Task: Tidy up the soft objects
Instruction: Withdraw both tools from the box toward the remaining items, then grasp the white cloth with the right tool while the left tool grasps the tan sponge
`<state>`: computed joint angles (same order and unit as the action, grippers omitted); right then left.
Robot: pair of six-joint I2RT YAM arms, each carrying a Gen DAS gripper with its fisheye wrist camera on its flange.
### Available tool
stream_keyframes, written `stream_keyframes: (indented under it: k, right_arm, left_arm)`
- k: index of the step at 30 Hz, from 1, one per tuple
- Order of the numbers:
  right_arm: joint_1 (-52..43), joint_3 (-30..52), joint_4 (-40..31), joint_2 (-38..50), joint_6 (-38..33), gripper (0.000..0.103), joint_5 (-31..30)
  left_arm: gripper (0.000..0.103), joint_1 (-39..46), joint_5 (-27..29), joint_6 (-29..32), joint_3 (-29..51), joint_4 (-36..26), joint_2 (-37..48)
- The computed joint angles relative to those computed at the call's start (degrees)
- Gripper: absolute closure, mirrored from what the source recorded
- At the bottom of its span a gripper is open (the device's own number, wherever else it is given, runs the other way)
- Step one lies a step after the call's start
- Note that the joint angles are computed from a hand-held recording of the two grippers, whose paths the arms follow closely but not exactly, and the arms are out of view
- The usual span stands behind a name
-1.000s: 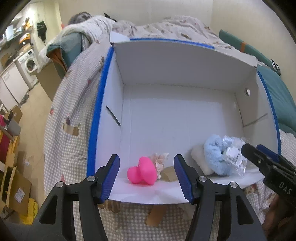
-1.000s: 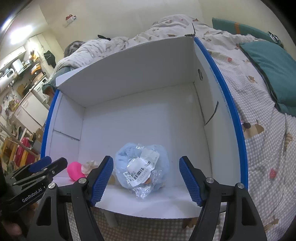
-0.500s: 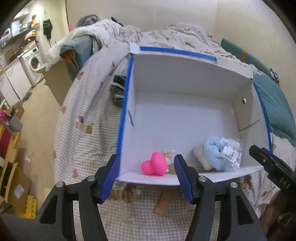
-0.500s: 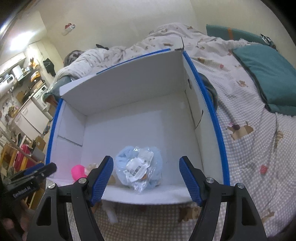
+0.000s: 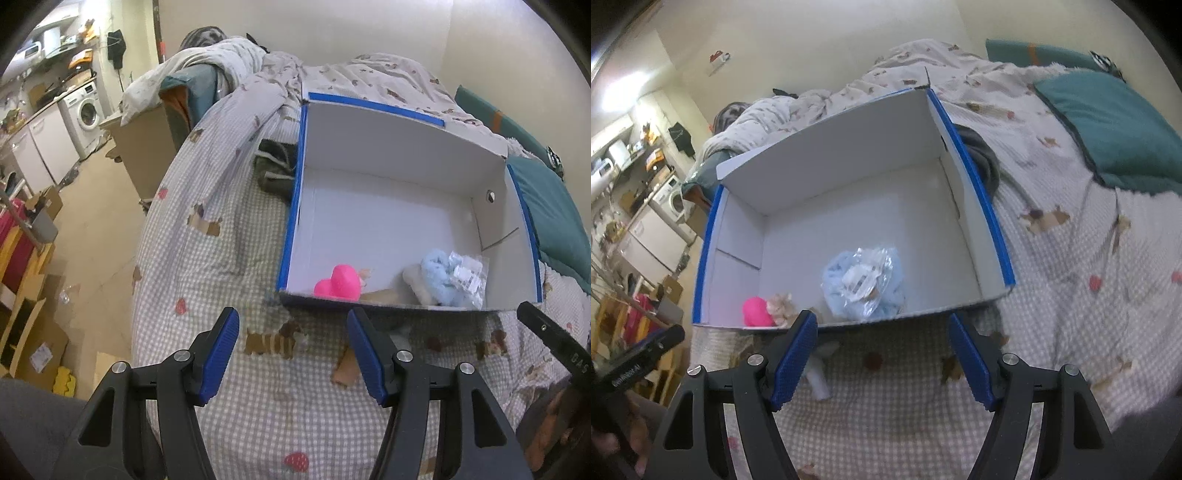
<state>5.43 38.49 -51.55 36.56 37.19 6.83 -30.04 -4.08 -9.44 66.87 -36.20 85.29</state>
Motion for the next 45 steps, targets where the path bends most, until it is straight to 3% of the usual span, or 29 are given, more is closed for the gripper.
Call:
stream_keyframes:
  k: [8, 15, 26, 33, 36, 41, 42, 44, 45]
  right_arm:
    - [11.31, -0.18, -3.77, -2.08, 8.08, 0.025, 5.65]
    - [20.63, -0.79, -3.43, 2.68, 12.16, 0.025, 8.21]
    - [18.02, -3.47, 6.82, 18.68, 5.2, 0.025, -4.35]
    - [20.15, -2.42, 12.44, 28.18, 3.35, 0.027, -5.05]
    - [19.92, -1.62, 14.24, 31.23, 2.39, 0.038, -5.14]
    - [19.56, -1.43, 17.21, 34.71, 1.56, 0.054, -6.04]
    - [19.35, -1.44, 17.67, 35.05, 1.25, 0.066, -6.19]
    - [18.63, -1.47, 18.65, 35.56, 0.7, 0.072, -7.04]
    - [18.27, -1.68, 19.04, 35.29, 0.47, 0.08, -7.36]
  left_arm:
    - [0.045, -1.12, -1.93, -0.08, -4.11, -1.41, -2.74]
    - [0.045, -1.99, -1.43, -1.59, -5.21, -4.19, -1.17]
    - [0.045, -6.07, 0.74, 0.58, -3.12, -9.91, 7.08]
    - [0.045, -5.73, -2.19, -0.51, -2.12, -11.15, 8.03]
    - [0.045, -5.82, -4.48, -0.11, -2.55, -10.94, 7.67]
    - [0.045, -5.19, -3.53, -0.33, -2.0, -11.44, 9.26]
    - [0.045, -5.2, -3.18, -0.56, -1.98, -11.43, 9.47]
    - [0.045, -5.23, -2.5, -0.72, -1.94, -11.29, 9.78]
    - [0.045, -5.12, -2.18, -0.59, -1.91, -11.24, 9.88]
